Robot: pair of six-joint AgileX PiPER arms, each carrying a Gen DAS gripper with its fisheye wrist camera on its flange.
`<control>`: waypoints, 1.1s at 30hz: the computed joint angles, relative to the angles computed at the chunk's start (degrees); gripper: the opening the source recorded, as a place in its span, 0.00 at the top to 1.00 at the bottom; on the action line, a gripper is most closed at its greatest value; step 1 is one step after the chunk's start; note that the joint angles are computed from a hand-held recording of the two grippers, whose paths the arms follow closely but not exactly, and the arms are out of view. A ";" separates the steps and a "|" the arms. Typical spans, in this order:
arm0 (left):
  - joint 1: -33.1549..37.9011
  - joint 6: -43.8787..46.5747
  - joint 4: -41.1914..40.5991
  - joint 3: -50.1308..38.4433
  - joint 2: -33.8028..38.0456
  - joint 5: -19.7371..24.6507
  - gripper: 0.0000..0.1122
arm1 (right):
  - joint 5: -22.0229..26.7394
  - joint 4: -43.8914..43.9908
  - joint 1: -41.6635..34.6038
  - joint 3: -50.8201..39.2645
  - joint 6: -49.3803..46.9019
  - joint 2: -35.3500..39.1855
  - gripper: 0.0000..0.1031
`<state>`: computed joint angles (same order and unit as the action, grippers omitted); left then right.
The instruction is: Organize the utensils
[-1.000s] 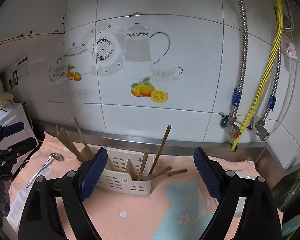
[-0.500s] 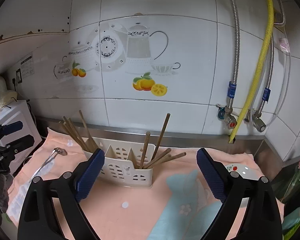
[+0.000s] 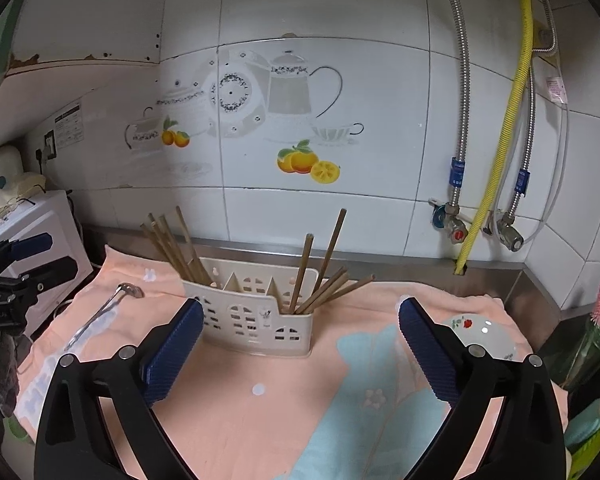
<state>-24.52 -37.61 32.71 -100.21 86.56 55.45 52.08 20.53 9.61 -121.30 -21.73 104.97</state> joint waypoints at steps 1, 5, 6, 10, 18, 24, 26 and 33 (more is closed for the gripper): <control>-0.33 -0.36 0.45 0.31 -0.24 0.16 0.13 | -1.04 -0.25 0.16 2.15 -0.21 -1.15 0.08; -3.02 -2.88 4.51 2.69 -1.49 1.53 0.13 | -3.72 0.43 0.23 8.45 -1.78 -4.40 0.07; -3.58 -3.40 5.11 3.47 -1.92 1.57 0.13 | -3.51 2.17 -0.26 9.65 -2.79 -4.93 0.07; -4.85 -4.57 6.18 5.83 -3.36 1.58 0.13 | -5.77 3.82 -0.53 14.96 -4.67 -7.59 0.07; -6.08 -9.08 7.93 11.51 -6.35 0.64 0.13 | -8.16 3.64 -0.91 22.22 -5.11 -11.40 0.07; -7.28 -13.09 9.69 15.63 -8.39 0.50 0.13 | -10.86 1.19 -0.58 27.15 -3.87 -14.32 0.07; -7.69 -14.06 9.93 16.75 -9.08 0.42 0.13 | -10.85 1.31 -0.64 28.16 -4.07 -14.95 0.07; -10.18 -18.21 12.84 19.48 -10.76 1.65 0.13 | -12.76 0.59 -0.40 32.87 -3.70 -18.00 0.07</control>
<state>-34.70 -55.82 45.55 -80.72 75.81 57.11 39.32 21.12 9.21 -88.44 -25.43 86.97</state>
